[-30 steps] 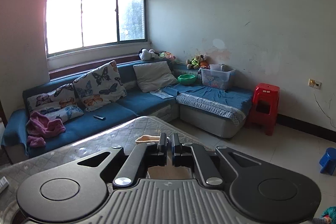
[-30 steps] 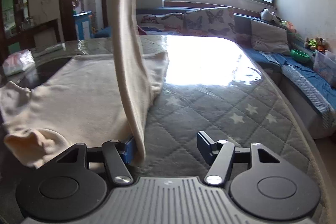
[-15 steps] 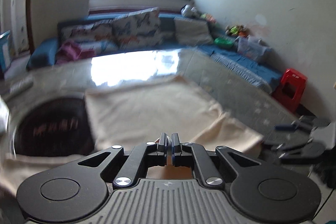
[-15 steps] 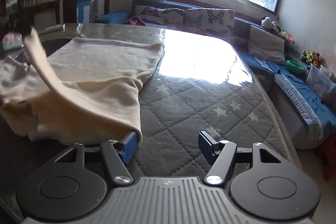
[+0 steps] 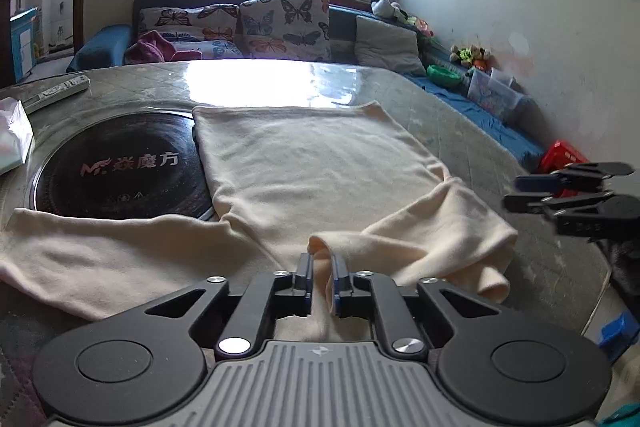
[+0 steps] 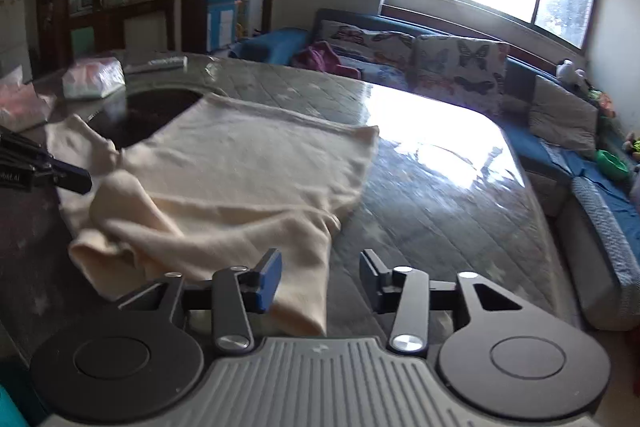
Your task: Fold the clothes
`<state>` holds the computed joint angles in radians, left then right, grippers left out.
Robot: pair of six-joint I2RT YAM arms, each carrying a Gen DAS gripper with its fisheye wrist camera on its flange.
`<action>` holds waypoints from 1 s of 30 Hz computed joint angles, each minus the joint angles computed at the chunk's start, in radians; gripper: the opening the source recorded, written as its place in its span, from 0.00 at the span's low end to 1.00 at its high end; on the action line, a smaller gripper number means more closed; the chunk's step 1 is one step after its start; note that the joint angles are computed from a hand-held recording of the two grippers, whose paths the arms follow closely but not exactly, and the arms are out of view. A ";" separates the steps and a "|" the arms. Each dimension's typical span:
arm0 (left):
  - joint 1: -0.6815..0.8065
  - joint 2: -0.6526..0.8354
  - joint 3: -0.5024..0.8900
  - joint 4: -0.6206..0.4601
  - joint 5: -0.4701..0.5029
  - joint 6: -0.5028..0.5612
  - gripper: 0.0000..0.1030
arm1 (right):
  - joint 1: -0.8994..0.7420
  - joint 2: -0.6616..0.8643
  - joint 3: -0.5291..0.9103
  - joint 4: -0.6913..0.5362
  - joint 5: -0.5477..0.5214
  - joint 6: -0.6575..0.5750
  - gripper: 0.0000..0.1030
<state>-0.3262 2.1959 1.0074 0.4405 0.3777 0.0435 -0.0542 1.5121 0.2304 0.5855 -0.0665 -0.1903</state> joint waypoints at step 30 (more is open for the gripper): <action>-0.032 0.080 0.106 0.012 -0.068 -0.002 0.25 | 0.077 0.366 0.288 0.028 -0.029 0.053 0.19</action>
